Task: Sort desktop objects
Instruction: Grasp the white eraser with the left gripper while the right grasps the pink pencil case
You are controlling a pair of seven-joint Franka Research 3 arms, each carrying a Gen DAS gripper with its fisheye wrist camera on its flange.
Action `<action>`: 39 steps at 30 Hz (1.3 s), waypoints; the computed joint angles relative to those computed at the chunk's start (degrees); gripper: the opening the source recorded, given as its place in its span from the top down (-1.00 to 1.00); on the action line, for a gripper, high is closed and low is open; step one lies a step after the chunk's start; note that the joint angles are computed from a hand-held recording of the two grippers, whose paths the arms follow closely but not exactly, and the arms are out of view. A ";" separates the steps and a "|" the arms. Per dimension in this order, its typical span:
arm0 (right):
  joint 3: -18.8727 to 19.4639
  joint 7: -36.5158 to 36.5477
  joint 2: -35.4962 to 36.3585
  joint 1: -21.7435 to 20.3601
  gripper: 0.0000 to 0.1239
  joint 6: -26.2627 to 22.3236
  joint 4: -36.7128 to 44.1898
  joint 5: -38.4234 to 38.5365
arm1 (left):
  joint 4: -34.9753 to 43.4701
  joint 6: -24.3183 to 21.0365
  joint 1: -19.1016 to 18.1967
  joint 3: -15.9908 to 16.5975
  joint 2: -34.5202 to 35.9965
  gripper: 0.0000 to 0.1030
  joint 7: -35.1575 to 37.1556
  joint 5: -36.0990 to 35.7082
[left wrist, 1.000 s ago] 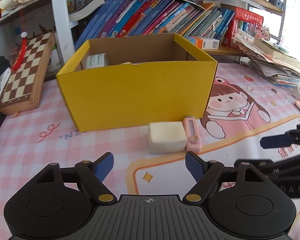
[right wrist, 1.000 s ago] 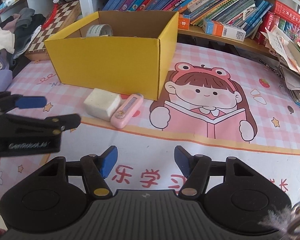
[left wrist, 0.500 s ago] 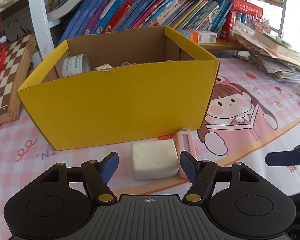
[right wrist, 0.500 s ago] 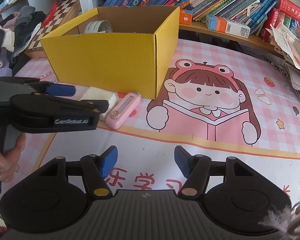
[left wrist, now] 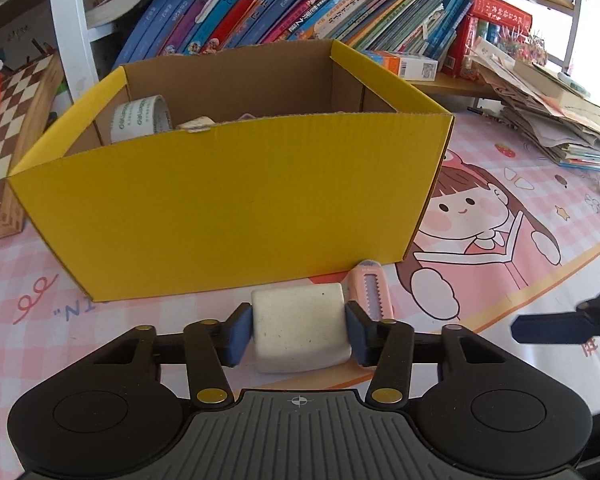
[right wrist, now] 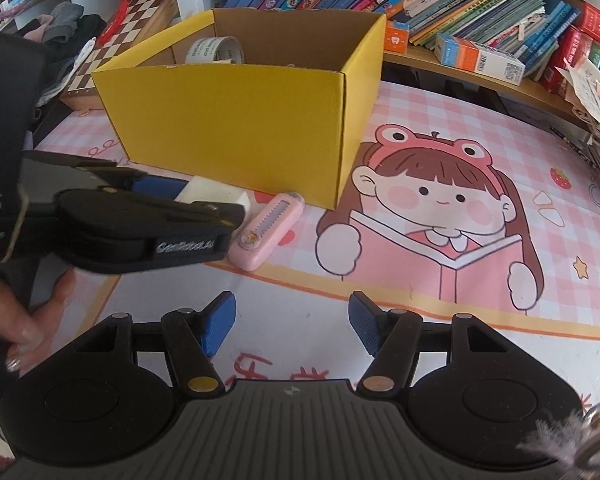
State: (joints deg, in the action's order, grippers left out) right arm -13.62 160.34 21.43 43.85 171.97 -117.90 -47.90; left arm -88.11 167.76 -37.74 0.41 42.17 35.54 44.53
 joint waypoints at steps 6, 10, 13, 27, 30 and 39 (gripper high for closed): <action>1.12 -5.13 3.14 -1.23 0.04 1.02 3.42 4.58 | -5.57 1.28 -1.53 3.28 -4.49 0.12 -6.64 3.42; 1.32 -9.65 5.30 -1.22 0.07 1.88 5.56 9.26 | -8.60 0.59 -1.24 3.58 -6.96 0.13 -10.57 6.28; 1.46 -12.65 6.88 -1.14 0.09 2.39 7.18 12.25 | -10.95 0.25 -0.85 3.42 -8.78 0.13 -14.08 8.89; -3.74 -18.88 9.89 3.88 0.60 0.83 9.20 23.76 | -14.43 -1.06 3.25 -0.52 -12.47 0.13 -23.74 18.07; -5.28 -19.07 9.31 5.10 0.62 0.89 8.09 25.26 | -14.37 -1.07 3.72 -0.94 -12.56 0.14 -24.60 19.15; -7.37 -22.26 11.20 7.15 0.60 -0.26 10.12 24.70 | -15.05 -1.58 4.71 -2.06 -13.23 0.14 -25.31 20.55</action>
